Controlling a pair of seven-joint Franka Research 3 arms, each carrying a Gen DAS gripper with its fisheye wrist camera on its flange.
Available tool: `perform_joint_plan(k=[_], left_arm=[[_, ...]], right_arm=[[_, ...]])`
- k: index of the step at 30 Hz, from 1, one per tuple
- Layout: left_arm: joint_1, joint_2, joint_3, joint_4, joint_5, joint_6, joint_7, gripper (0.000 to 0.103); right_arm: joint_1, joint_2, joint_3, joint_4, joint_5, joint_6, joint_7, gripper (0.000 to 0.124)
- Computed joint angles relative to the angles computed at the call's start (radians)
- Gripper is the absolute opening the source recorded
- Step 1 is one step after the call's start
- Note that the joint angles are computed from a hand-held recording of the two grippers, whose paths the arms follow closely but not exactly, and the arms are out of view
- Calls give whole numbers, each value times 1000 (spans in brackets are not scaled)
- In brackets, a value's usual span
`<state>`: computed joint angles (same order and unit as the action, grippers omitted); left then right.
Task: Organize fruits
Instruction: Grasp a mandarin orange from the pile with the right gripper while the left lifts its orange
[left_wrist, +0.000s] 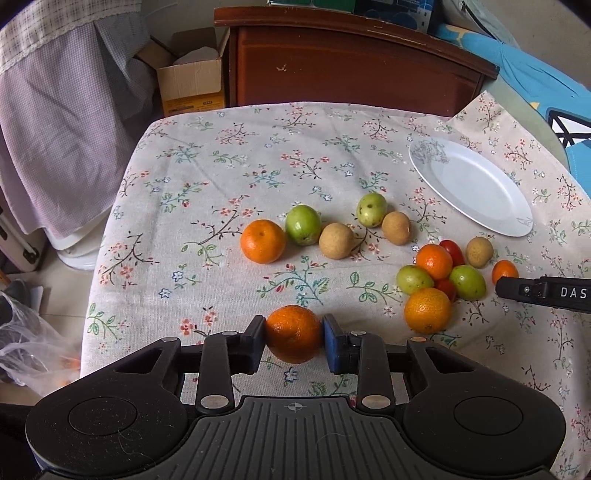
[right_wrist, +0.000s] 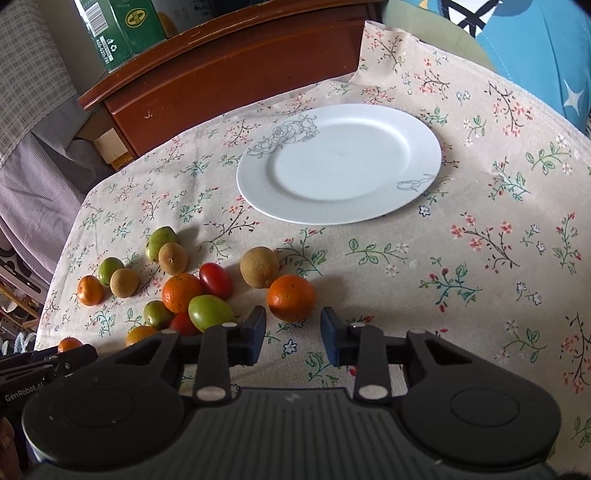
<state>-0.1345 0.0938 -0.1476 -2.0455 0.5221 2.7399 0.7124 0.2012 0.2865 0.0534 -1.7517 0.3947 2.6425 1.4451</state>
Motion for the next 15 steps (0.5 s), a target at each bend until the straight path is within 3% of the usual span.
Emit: perform_joint_plan(k=[12,14,15], left_arm=[[-3,10,-1,13,-12,-10,13,30],[-4,13,-1,17,-12,-15,13,30],[-5,15,-1,20,-12,-19,14,30]], right_arm=[[7,12,-2,2,-12,31,3,39],[10,14,-2,4,-21,36,1,37],[8,15,1,4,-18,38,-7,30]])
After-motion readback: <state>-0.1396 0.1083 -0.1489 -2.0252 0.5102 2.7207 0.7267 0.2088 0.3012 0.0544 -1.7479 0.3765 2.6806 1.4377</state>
